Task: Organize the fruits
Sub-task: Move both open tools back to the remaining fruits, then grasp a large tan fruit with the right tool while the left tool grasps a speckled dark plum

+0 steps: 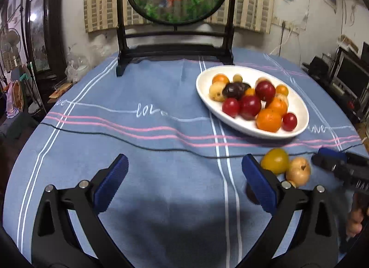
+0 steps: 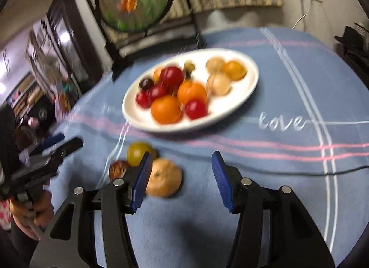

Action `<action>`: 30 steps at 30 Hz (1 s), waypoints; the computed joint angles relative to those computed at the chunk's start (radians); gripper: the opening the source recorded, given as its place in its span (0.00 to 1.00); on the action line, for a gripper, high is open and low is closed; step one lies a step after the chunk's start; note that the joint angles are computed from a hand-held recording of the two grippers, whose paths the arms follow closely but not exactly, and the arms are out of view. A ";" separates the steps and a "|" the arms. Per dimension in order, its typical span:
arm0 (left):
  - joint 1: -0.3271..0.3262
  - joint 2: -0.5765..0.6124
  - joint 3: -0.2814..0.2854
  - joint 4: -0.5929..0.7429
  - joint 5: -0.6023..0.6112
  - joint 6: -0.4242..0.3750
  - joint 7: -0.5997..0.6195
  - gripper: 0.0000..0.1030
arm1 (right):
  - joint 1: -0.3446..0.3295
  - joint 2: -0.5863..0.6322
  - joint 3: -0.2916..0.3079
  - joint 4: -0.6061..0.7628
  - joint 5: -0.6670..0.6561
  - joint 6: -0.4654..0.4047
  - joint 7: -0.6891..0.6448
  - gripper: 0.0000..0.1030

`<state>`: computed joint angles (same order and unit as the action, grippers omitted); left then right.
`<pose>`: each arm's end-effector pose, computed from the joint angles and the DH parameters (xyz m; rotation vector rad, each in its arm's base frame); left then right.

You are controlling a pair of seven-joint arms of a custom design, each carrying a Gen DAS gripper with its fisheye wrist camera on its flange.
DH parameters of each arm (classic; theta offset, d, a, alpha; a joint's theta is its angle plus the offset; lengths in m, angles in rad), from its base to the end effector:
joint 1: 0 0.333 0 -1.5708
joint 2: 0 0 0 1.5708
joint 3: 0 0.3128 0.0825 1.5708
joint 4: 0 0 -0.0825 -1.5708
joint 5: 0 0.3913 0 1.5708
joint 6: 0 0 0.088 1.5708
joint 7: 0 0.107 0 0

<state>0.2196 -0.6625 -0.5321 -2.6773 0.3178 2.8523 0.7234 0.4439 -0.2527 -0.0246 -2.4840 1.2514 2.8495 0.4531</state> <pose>0.3875 -0.1541 0.4859 -1.8676 1.4786 -0.7178 0.4523 0.1459 0.4161 -1.9250 1.2523 -0.2043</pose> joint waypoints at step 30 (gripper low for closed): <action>-0.060 -0.008 0.064 -0.013 -0.102 -0.018 0.015 0.97 | 0.145 0.062 -0.021 -0.018 -0.197 0.189 0.095 0.50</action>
<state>0.1599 -0.6710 -0.4683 -2.6903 0.2156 2.8343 0.7381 0.5891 -0.1904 -0.0455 -2.5025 1.0539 3.0384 0.5482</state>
